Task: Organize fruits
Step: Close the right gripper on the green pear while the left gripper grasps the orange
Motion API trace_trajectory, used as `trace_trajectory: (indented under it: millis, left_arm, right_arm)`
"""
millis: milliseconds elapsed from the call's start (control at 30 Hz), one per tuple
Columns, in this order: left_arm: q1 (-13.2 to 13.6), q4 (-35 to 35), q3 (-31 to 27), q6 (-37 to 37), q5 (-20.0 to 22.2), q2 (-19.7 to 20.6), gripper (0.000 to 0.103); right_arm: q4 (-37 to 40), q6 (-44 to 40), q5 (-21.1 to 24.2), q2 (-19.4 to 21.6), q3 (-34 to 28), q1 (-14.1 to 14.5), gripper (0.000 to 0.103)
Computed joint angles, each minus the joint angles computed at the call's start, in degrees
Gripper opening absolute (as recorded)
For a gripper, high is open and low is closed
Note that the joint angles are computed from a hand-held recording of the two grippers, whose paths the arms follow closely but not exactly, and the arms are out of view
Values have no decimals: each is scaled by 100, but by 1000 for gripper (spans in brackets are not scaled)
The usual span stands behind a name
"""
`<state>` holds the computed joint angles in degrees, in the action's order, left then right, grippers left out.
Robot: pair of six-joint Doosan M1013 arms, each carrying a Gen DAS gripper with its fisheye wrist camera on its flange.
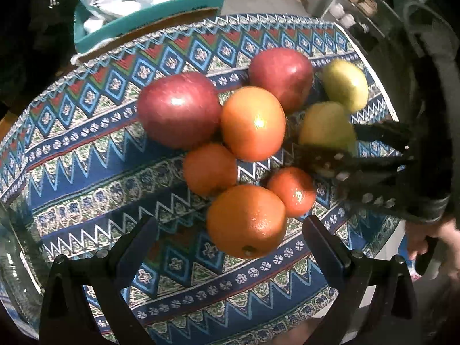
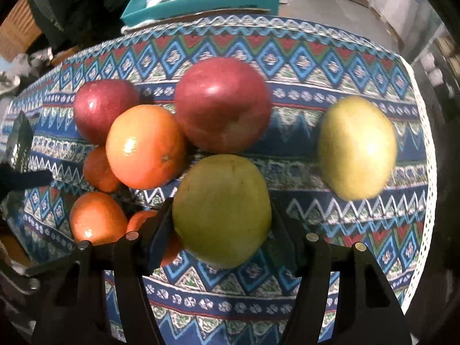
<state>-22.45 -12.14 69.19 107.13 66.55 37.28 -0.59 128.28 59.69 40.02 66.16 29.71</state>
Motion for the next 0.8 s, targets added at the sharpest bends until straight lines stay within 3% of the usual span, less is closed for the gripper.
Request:
trace_trajectory:
  millis: [200,267,433,533,800]
  left_arm:
    - [12,-80,30,-11,62,50,98]
    - [-2,-91,30,1,124,67,87]
    - [12,-295,7,78,265,147,79]
    - [31,-486,-14,166,360,191,68]
    - [21,-441,182,406,43,103,67]
  right_arm:
    - [-152,286,-24,-188,199,18,64]
    - [-178,330,-37,-234,250,24,64]
    - [-217,406,-136,-439,507,61,65]
    - [-217,435,-186,-503,575,84,65]
    - [-374,416,-164,-490,490,141,64]
